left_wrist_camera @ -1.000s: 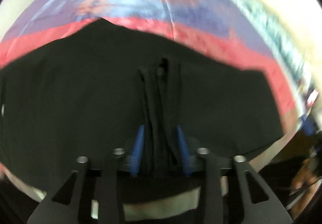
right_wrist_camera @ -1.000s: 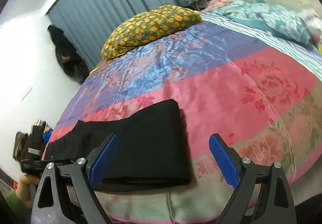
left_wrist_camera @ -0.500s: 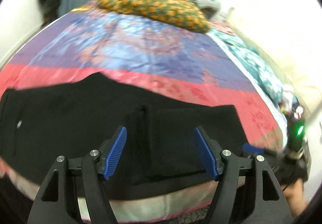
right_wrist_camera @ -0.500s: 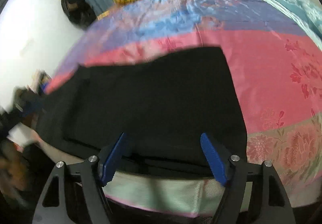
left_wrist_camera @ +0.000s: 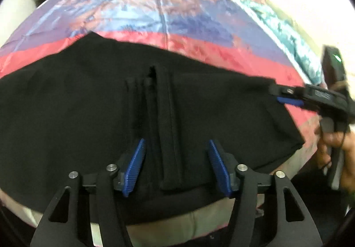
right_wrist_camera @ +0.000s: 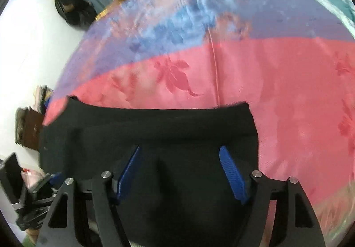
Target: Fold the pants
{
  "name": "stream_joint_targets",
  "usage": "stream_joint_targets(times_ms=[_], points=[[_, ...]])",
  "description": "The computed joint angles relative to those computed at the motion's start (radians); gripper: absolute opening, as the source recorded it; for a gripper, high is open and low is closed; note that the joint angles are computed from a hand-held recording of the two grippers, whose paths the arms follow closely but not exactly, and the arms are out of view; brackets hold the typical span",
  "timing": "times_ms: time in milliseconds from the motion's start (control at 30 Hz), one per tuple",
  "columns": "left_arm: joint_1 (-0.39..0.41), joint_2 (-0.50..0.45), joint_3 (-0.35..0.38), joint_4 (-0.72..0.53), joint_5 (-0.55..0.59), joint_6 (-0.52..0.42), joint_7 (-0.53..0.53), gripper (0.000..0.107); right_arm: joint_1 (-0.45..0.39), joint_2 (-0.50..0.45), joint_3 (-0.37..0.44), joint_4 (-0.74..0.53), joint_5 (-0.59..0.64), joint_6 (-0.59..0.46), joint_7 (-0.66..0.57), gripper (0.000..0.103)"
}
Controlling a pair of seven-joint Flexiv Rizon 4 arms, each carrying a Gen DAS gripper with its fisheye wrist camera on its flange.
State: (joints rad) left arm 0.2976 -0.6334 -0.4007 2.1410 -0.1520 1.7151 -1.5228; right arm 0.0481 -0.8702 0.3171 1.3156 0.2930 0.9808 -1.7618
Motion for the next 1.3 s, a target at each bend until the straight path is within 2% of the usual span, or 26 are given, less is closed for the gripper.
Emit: stream_joint_targets(times_ms=[67,133,200,267,333,433,533,600,667,733,767,933,1000,1133,1300], points=[[0.04,0.009,-0.043,0.042,0.01,0.069,-0.03,0.083,-0.051,0.068,0.064,0.098,0.071,0.086,-0.079,0.075],[0.069,0.017,-0.065,0.085,0.039,0.131,-0.079,0.086,-0.062,0.133,0.09,0.22,0.108,0.2,-0.149,0.082],[0.097,0.018,-0.078,0.098,0.07,0.136,-0.107,0.086,-0.024,0.156,0.061,0.306,0.089,0.278,-0.148,0.084],[0.107,0.028,-0.066,0.116,0.099,0.154,-0.133,0.086,0.049,0.16,-0.021,0.379,0.016,0.317,-0.064,0.084],[0.09,0.047,-0.016,0.138,0.12,0.199,-0.162,0.086,0.066,0.169,-0.037,0.423,-0.014,0.374,-0.048,0.084],[0.073,0.065,0.061,0.164,0.135,0.253,-0.215,0.088,0.102,0.204,-0.062,0.505,-0.067,0.558,-0.057,0.085],[0.047,0.065,0.14,0.173,0.132,0.259,-0.262,0.088,0.154,0.228,-0.116,0.575,-0.091,0.73,-0.041,0.101],[0.01,0.057,0.198,0.163,0.122,0.24,-0.269,0.088,0.177,0.221,-0.152,0.569,-0.105,0.743,-0.002,0.103],[-0.016,0.048,0.231,0.149,0.116,0.197,-0.254,0.088,0.202,0.217,-0.192,0.56,-0.126,0.688,0.051,0.103],[-0.057,0.04,0.269,0.14,0.109,0.192,-0.232,0.088,0.224,0.206,-0.223,0.552,-0.152,0.656,0.095,0.103],[-0.112,0.043,0.315,0.132,0.09,0.18,-0.212,0.088,0.229,0.203,-0.229,0.556,-0.162,0.666,0.108,0.103],[-0.256,0.036,0.43,0.114,0.015,0.143,-0.147,0.092,0.298,0.203,-0.304,0.601,-0.228,0.793,0.132,0.103],[-0.284,0.036,0.449,0.111,-0.011,0.131,-0.132,0.094,0.326,0.199,-0.331,0.612,-0.249,0.817,0.15,0.103],[-0.332,0.033,0.484,0.106,-0.05,0.114,-0.106,0.096,0.305,0.197,-0.318,0.621,-0.304,0.83,0.19,0.103],[-0.398,0.026,0.536,0.101,-0.088,0.1,-0.074,0.099,0.325,0.196,-0.36,0.641,-0.347,0.871,0.248,0.103]])
